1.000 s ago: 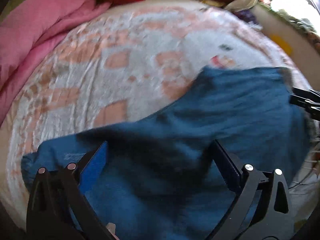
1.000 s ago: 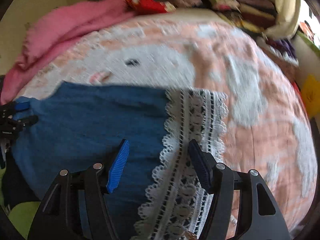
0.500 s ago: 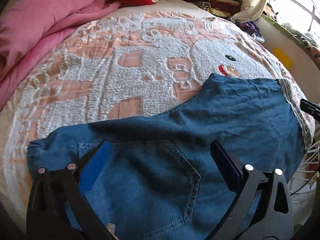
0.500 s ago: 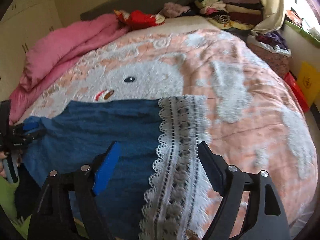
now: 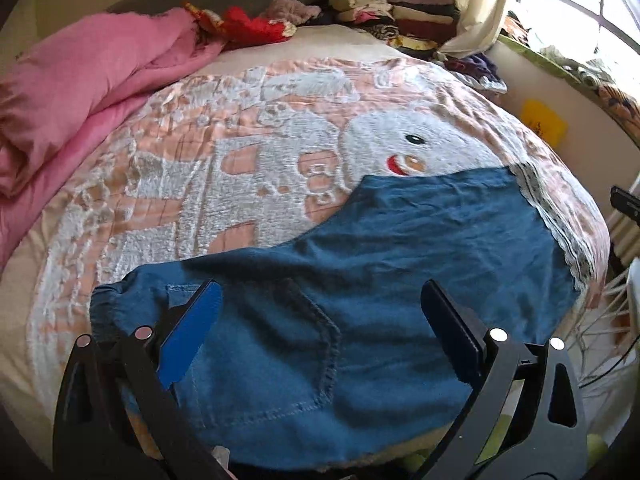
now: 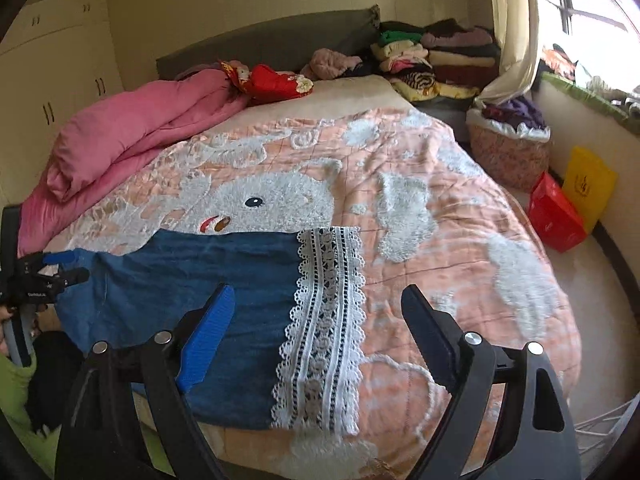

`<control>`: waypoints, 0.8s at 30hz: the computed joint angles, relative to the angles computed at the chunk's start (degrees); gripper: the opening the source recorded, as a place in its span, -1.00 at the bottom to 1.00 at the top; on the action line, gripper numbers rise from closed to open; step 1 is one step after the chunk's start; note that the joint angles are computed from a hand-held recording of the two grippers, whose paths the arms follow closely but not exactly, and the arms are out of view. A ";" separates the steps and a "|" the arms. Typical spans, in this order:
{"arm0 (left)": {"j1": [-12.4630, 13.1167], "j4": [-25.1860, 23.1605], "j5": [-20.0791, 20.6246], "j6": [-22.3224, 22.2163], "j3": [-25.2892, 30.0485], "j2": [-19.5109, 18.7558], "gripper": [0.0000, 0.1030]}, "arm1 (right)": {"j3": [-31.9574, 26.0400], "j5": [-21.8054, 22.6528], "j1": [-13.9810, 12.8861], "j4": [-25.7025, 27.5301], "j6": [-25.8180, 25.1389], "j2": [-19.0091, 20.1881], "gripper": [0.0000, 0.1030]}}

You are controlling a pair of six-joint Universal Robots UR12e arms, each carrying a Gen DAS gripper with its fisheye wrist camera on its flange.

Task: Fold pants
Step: 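Smooth the folded denim pants flat with both open grippers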

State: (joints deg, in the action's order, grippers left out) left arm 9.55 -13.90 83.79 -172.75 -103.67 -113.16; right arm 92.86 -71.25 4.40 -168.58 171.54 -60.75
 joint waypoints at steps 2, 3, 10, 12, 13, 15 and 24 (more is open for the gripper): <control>-0.55 -0.14 -0.30 0.72 -0.32 0.21 0.81 | 0.91 -0.21 0.12 -0.57 -0.99 -0.58 0.64; -0.83 -0.31 -0.64 1.25 -0.48 0.30 0.81 | 1.31 -0.18 0.14 -0.79 -1.39 -0.81 0.64; -2.56 -1.89 -0.46 2.69 -1.04 0.24 0.81 | 3.75 0.74 1.00 -0.14 -3.01 -1.33 0.48; -3.14 -3.69 -0.40 3.71 -0.99 0.01 0.81 | 3.84 1.20 1.28 0.76 -3.90 -1.11 0.26; -3.37 -4.51 -0.78 4.81 -1.00 -0.06 0.81 | 3.80 1.43 1.49 1.71 -4.59 -0.96 0.21; -4.00 -5.14 0.32 6.29 -0.99 -0.33 0.81 | 3.82 1.28 1.97 3.06 -5.57 -0.69 0.20; -4.91 -12.68 3.59 6.69 0.57 -2.12 0.81 | 2.79 -2.09 2.60 11.39 -4.85 0.83 0.17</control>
State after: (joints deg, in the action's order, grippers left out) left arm 4.64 -26.59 87.38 -166.06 -103.11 -115.28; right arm 95.65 -73.34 7.00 -157.19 166.69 -59.93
